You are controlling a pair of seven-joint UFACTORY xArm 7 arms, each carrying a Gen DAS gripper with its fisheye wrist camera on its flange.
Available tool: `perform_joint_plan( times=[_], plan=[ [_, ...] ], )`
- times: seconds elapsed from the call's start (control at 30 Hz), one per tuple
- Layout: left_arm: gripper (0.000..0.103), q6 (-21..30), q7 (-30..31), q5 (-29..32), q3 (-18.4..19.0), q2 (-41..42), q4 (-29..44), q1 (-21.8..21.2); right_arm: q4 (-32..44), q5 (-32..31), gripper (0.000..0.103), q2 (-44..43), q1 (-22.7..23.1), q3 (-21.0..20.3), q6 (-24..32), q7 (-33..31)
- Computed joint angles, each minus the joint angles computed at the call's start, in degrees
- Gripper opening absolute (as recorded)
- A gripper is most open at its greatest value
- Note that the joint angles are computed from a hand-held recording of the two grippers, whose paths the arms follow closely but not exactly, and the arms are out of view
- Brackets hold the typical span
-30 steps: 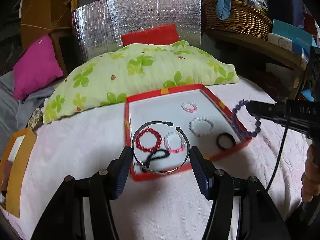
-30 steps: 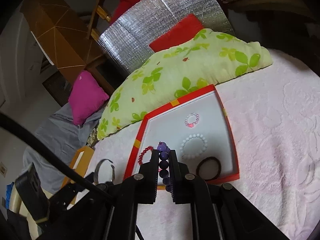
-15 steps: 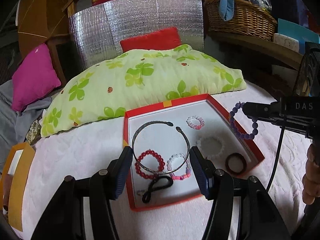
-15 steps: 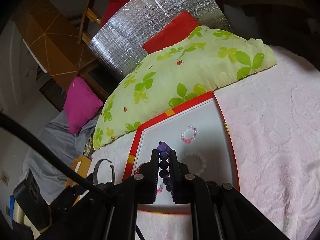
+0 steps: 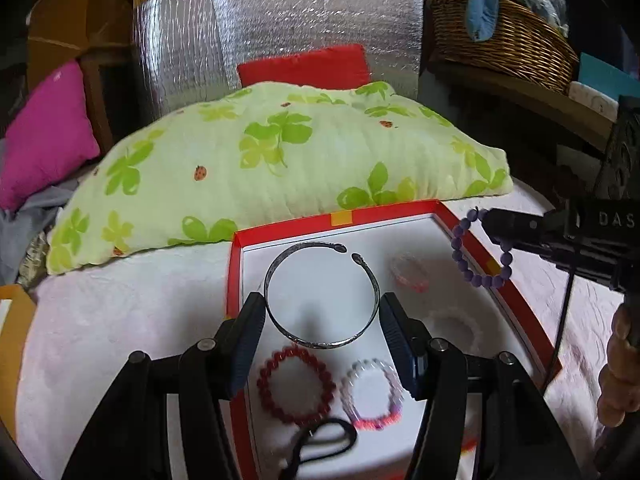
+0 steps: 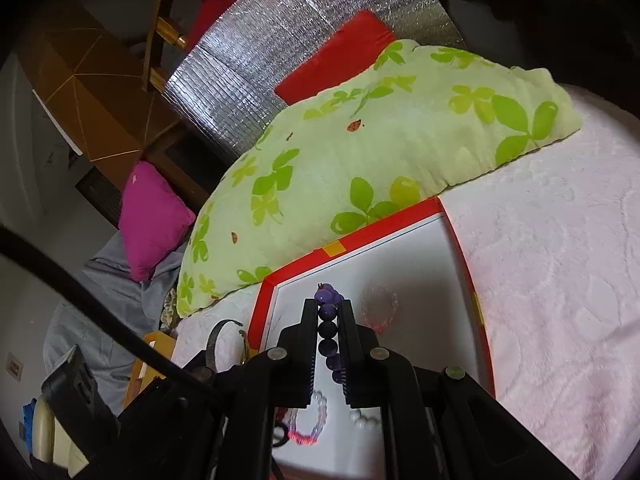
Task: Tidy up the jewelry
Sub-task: 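Carry the silver bangle into the tray with the left tool while the right tool carries the purple bracelet, then open both tools to release the bangle and purple bracelet in the tray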
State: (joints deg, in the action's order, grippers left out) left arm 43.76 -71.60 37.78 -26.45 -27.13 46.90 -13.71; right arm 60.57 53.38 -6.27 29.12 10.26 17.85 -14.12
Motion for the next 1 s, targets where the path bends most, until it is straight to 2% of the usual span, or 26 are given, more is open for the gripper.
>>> perform_joint_plan(
  times=[0.13, 0.33, 0.5, 0.73, 1.0],
  plan=[
    [0.061, -6.0, 1.7, -1.7, 4.3, -0.4, -2.4, 0.9, 3.9, 2.1, 0.011, 4.1, -0.4, 0.4, 1.6, -1.5],
    [0.061, -8.9, 3.6, -4.7, 6.3, -1.5, -5.7, 3.9, 9.2, 0.3, 0.011, 10.3, -2.0, 3.3, 3.0, 0.0],
    [0.061, -11.0, 5.1, -6.8, 6.6, -0.5, -6.6, 5.1, 13.1, 0.2, 0.011, 14.6, -3.1, 5.8, 5.1, 1.3],
    [0.061, -9.5, 8.0, -7.6, 5.8, 2.5, -5.3, 4.3, 12.8, -3.7, 0.011, 15.6, -3.1, 7.1, 5.7, 5.6],
    [0.061, -6.2, 10.0, -6.6, 5.7, 5.4, -1.9, 2.7, 9.4, -4.8, 0.011, 13.7, -3.6, 6.6, 4.6, 9.1]
  ],
)
